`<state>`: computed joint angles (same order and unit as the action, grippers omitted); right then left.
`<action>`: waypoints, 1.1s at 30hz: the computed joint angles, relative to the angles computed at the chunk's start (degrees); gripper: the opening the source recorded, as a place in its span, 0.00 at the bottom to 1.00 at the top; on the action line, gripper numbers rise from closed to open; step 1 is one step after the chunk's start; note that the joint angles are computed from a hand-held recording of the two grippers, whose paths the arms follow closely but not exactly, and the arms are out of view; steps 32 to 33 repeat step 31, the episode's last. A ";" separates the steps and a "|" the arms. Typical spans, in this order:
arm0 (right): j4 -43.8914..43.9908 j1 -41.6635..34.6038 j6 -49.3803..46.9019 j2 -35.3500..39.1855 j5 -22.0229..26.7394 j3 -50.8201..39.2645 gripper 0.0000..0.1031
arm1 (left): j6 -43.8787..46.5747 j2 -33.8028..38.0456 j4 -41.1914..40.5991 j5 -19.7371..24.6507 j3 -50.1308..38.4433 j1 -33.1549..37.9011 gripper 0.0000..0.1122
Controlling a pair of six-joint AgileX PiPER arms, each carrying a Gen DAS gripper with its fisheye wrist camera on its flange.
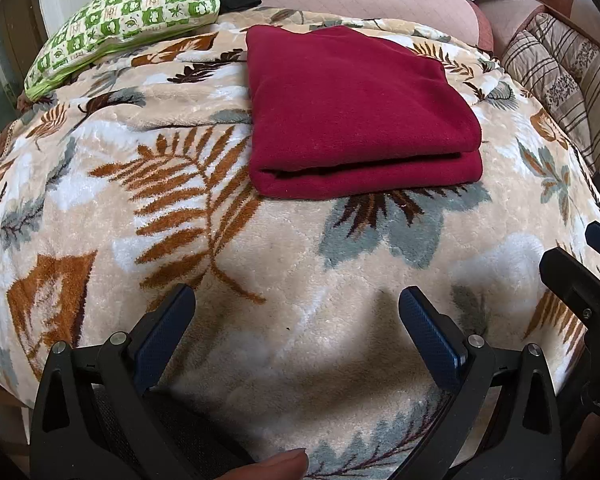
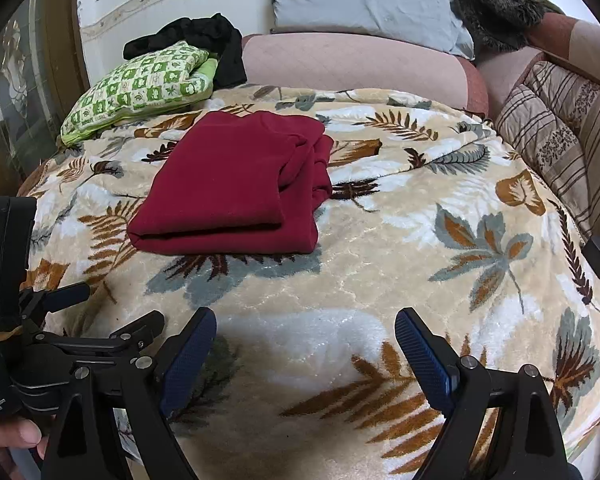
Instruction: Fold small clothes
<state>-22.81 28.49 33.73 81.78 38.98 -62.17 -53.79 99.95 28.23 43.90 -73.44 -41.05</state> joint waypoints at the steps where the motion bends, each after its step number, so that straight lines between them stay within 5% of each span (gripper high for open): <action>1: 0.04 0.02 0.04 0.01 0.03 -0.04 0.87 | -0.03 0.02 0.01 0.06 -0.04 -0.04 0.91; 22: -1.37 1.48 -0.03 -1.68 -2.41 0.76 0.87 | -0.21 -0.32 2.59 -0.51 0.33 -1.16 0.91; 33: -2.34 1.82 0.66 -1.98 -2.76 1.11 0.87 | -6.30 -2.61 11.08 -2.54 3.12 -3.99 0.91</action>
